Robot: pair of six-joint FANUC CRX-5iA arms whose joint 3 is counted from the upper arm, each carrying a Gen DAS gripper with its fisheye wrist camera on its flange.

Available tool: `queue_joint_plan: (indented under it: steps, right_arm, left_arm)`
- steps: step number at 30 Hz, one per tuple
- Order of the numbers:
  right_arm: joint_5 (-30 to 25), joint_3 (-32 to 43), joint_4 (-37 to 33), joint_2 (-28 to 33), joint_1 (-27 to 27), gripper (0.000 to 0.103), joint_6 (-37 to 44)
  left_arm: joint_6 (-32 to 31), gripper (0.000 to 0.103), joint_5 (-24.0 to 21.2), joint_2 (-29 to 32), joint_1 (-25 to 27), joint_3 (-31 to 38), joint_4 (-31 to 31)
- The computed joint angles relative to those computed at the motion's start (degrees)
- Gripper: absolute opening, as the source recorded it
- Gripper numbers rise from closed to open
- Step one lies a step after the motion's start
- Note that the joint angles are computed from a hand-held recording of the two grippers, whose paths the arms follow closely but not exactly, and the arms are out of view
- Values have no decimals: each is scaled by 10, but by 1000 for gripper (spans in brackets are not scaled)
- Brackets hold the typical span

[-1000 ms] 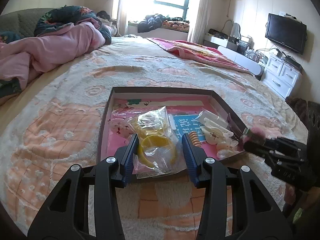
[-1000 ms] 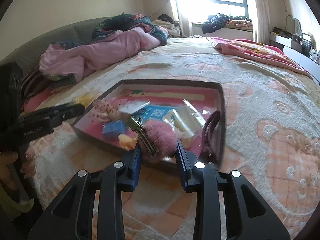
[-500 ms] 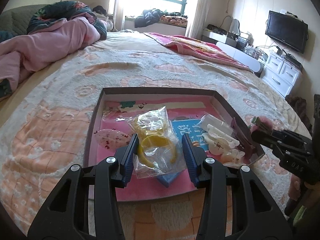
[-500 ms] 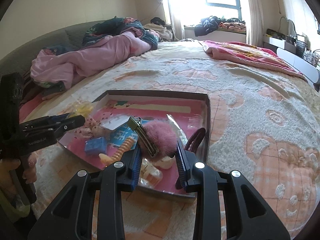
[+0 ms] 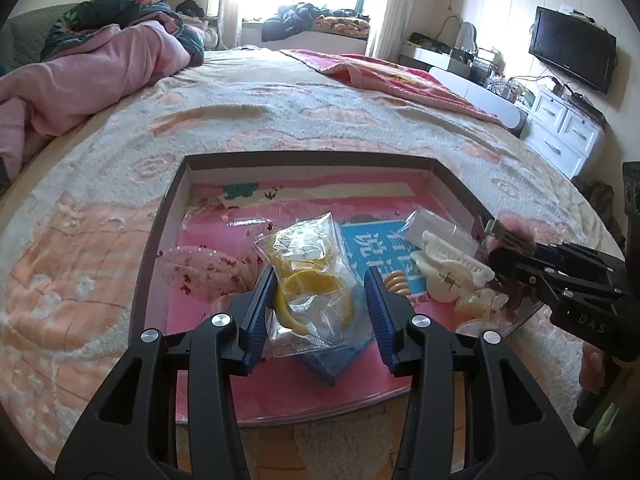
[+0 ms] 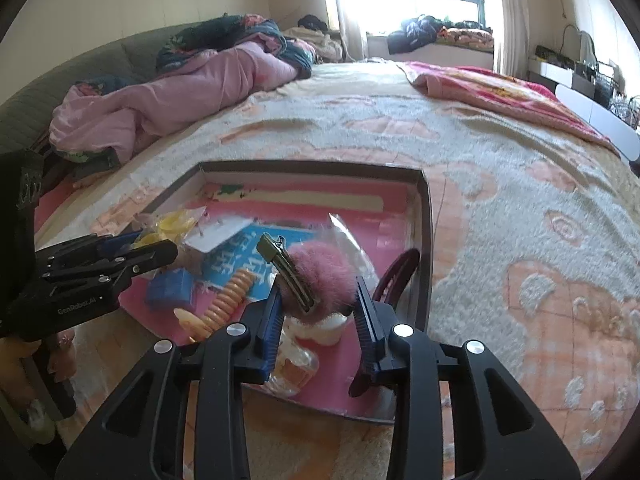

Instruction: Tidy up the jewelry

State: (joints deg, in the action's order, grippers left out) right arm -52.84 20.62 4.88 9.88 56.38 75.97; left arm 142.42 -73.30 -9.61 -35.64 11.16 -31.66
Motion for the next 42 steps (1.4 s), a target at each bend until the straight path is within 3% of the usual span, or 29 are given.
queue_joint_plan:
  steps: [4,9,15,20,26,33,42]
  right_arm:
    - [8,-12,-3,-11,0,42,-8]
    - [41,-49,14,-41,4,55,-40]
    - [114,-139,109,-101,28,83,-123]
    - [157,-192,186,-138,43,93,-191]
    - [185,-248,268,-177,56,96,-280]
    - [185,-299,340,-211,80,96,-346]
    - [184,-374,460,-246,104,96,-461]
  left_arm:
    - [6,40,-4,-1,-3,0,-2]
    - [25,56,-18,-2,-30,9,-28]
    - [58,72,-47,-4,-81,24,-81]
    - [89,82,-74,-5,-124,41,-124]
    - [123,92,-122,-5,-179,56,-176]
    - [145,92,-191,4,-237,68,-221]
    - [164,92,-222,12,-281,69,-250]
